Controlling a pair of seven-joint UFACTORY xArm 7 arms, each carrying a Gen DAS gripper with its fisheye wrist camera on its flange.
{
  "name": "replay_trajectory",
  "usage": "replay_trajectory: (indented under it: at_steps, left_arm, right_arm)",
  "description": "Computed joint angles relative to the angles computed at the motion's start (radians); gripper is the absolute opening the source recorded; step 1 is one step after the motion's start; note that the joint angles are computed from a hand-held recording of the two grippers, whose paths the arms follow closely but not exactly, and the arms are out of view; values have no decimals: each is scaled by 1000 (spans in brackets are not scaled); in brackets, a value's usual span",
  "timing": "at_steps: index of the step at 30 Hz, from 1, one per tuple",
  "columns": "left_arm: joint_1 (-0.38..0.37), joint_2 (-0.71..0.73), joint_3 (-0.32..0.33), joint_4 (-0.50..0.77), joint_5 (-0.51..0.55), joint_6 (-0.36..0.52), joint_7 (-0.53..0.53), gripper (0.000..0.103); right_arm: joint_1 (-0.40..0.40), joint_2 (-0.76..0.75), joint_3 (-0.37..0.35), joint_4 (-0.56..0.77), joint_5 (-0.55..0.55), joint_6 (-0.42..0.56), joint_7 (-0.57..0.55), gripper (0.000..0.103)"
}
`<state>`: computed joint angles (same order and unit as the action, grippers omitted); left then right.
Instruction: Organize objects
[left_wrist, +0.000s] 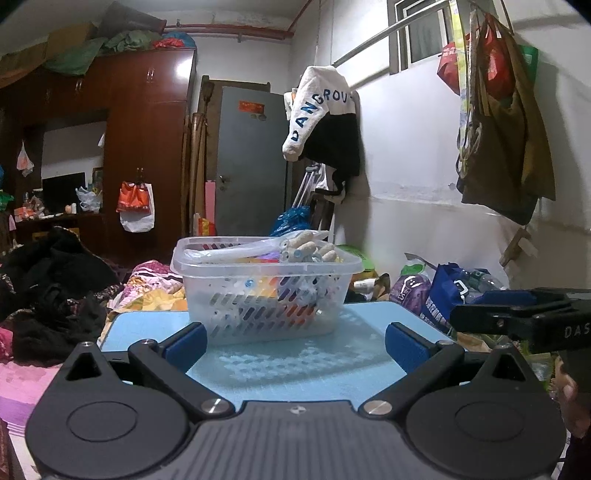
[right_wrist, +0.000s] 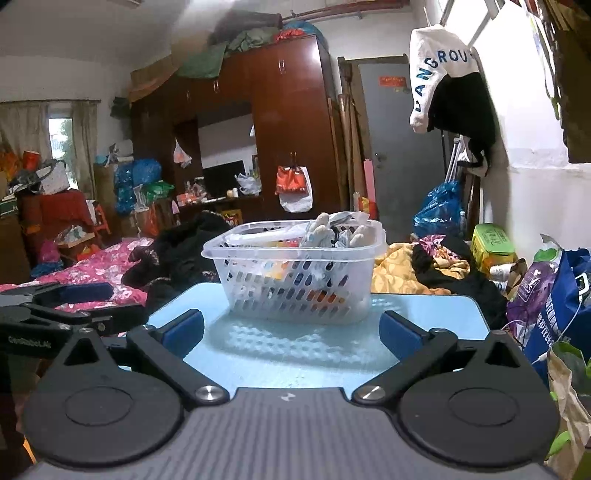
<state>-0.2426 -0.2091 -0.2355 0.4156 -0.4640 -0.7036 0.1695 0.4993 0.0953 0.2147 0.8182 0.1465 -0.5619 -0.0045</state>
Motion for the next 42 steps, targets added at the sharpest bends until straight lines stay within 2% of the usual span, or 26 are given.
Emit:
replay_trajectory:
  at_steps: [8,13,22,27,42]
  left_arm:
    - [-13,25,0,-2,-8,-37,0,103]
    - [-20,20,18,-12,27,-43,-25,103]
    - [-22,22,11,-20,27,-60,-23,103]
    - [-22,21,37,-28,89,-61,-73,103]
    - [-24,24,34,-39,117,-96,-82,103]
  right_arm:
    - [-6,16,0,-4,-28,-14,24,103]
    - [-11,18,1,-10,-53,-19,46,103]
    - [-12,23,-1,-19,-49,-48,53,103]
    - [-21,24,-2,-19,-69,-47,77,103]
    - [-22,26,-4,-20,-72,-59,80,103]
